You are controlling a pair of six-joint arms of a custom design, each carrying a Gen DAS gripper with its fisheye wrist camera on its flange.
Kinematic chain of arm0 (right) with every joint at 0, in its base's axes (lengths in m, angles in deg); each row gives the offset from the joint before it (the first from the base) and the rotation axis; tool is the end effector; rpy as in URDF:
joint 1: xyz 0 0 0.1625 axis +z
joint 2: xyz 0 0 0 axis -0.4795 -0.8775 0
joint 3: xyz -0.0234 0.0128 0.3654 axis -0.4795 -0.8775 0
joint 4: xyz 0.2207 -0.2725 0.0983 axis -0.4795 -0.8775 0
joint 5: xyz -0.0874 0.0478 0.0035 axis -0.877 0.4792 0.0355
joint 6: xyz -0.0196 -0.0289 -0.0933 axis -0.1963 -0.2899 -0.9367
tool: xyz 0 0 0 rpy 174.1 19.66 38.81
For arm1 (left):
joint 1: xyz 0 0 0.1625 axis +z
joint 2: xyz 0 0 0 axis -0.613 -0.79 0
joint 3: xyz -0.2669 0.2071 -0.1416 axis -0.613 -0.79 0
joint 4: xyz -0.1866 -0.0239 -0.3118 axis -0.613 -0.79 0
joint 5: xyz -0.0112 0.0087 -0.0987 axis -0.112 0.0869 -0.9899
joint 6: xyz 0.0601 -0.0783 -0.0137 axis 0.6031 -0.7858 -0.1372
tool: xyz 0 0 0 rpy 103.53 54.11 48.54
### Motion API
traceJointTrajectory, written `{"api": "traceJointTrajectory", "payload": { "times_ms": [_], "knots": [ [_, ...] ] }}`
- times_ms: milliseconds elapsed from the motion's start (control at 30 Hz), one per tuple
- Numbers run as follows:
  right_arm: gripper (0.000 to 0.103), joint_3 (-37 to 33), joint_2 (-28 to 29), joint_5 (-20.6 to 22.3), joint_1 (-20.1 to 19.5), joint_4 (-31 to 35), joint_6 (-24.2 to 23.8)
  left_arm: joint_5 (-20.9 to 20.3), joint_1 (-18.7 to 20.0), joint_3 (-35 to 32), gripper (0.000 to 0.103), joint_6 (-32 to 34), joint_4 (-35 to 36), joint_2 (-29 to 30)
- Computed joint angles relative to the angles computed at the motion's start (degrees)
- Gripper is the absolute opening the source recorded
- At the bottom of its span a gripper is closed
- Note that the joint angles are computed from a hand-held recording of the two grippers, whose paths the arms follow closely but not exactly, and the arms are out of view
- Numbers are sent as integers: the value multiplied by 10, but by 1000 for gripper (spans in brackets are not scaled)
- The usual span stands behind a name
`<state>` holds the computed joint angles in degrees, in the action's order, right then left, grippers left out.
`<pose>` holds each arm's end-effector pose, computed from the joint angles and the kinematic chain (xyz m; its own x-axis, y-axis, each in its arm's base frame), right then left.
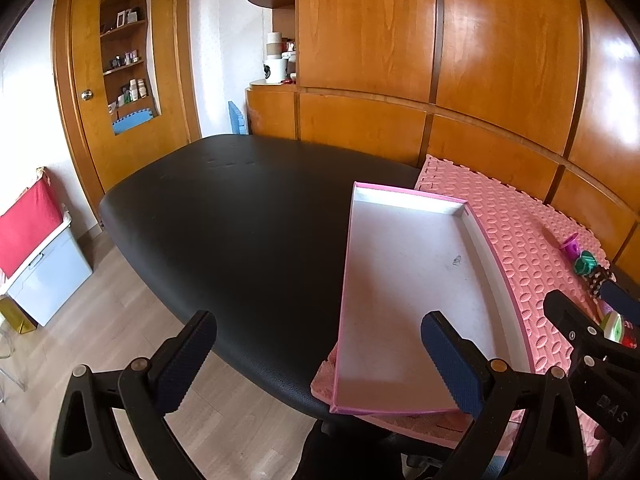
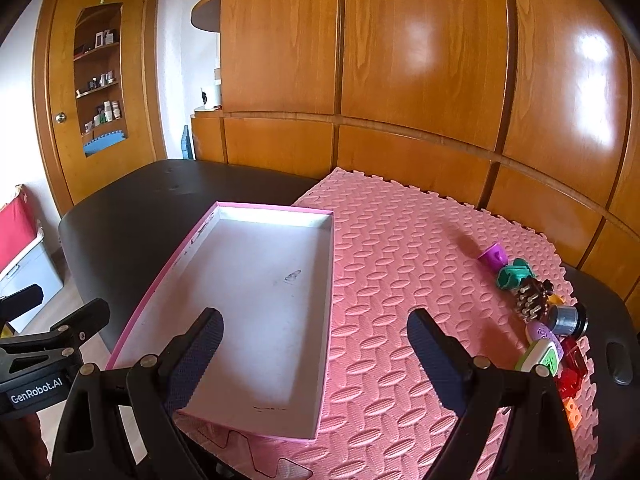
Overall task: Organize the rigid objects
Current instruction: 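Move both tools from the tray toward the pile of objects on the mat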
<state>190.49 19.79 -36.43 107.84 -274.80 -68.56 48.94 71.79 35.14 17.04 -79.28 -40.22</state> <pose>0.0088 -0.5177 0.3022 -0.6694 0.0101 0.7429 -0.6011 0.5803 -0.5495 -0.3822 -0.5259 -0.0663 -0.7131 -0.0438 -0.6997 0.5072 0.6567 -0.5581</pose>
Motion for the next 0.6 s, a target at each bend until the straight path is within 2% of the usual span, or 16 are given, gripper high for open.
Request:
{"api": "traceJointTrajectory", "payload": {
  "times_ms": [600],
  "knots": [
    [95, -21, -18, 8, -17, 12, 2, -18, -3, -43, 103, 61, -4, 29]
  ]
}}
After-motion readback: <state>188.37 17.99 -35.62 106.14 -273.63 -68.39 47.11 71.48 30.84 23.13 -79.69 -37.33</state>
